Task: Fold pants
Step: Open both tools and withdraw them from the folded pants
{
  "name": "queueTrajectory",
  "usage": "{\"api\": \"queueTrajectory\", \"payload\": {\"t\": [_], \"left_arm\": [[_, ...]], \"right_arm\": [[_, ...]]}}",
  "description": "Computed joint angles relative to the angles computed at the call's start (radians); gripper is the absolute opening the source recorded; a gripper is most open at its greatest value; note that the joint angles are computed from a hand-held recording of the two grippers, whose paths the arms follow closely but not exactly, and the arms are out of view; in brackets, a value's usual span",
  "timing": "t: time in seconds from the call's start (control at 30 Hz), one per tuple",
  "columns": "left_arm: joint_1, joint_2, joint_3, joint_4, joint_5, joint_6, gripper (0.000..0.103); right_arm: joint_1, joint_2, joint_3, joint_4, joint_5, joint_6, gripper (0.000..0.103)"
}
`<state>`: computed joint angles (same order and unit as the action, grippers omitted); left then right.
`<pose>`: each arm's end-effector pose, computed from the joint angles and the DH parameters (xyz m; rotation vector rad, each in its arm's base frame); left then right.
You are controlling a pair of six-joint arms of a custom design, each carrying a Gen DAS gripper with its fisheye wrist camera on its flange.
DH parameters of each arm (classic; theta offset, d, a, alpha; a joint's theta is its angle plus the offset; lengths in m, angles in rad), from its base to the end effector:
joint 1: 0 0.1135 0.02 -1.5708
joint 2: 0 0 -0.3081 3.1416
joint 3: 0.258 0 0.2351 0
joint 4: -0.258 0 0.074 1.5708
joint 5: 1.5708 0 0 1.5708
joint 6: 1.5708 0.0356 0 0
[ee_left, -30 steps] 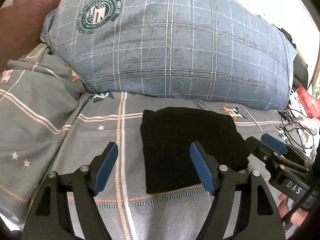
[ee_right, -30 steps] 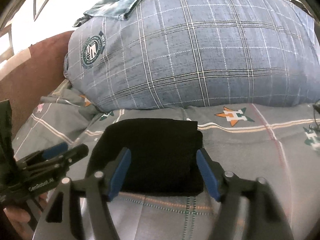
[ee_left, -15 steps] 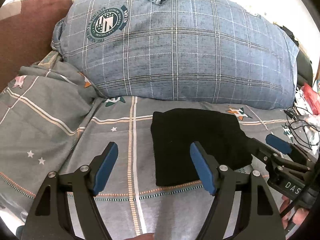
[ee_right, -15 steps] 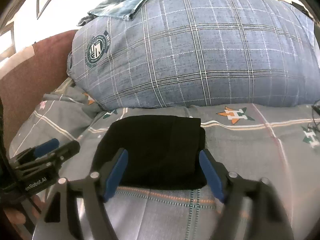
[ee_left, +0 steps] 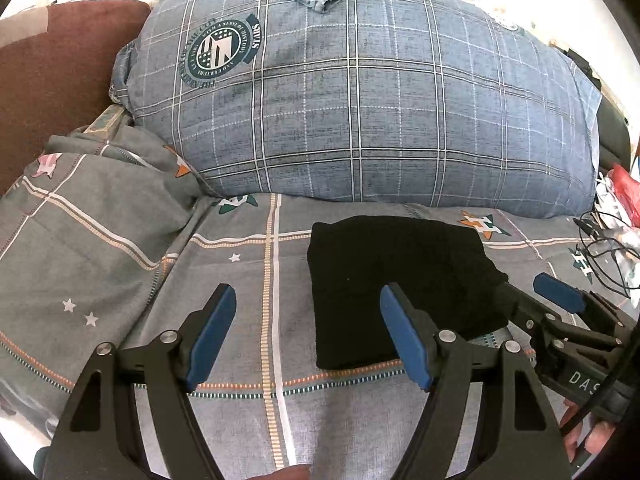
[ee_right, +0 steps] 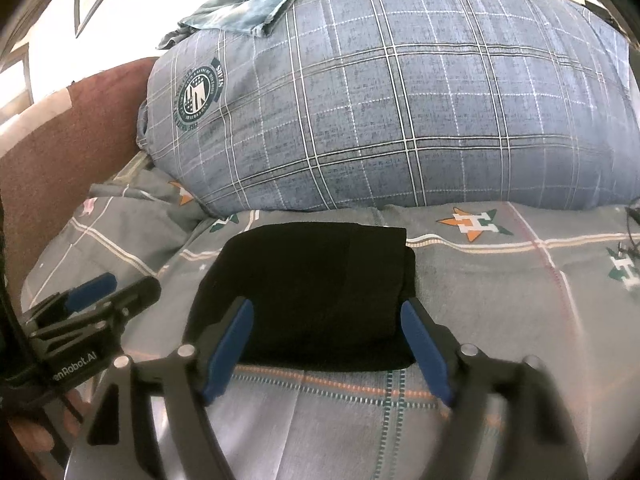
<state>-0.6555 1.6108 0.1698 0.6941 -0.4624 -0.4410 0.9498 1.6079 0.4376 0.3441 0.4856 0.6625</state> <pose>0.1674 -0.1087 0.1318 0.0106 2.2250 -0.0594 0.1571 0.1910 0.1579 -0.1082 2.2890 0.2517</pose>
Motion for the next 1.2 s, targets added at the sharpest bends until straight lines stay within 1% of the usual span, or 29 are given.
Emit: {"api": "queueTrajectory", "payload": {"t": [0.93,1.07,1.13,1.17,1.2], "left_arm": [[-0.022,0.014,0.008,-0.014,-0.001,-0.015,0.075],[-0.028,0.026,-0.008,0.024,-0.01,-0.013,0.075],[-0.037,0.026,-0.012,0.026,-0.016,-0.019,0.075],[-0.039,0.023,-0.015,0.026,-0.011,-0.021,0.076],[-0.042,0.018,-0.018,0.021,-0.003,-0.026,0.079]], "right_arm": [[0.004,0.023,0.0,0.007,-0.013,0.017,0.078],[0.008,0.024,-0.004,0.007,-0.013,0.02,0.078],[0.011,0.018,-0.007,0.0,-0.01,0.02,0.078],[0.012,0.011,-0.011,-0.005,-0.006,0.018,0.078],[0.019,0.005,-0.015,-0.01,0.0,0.021,0.078]]}}
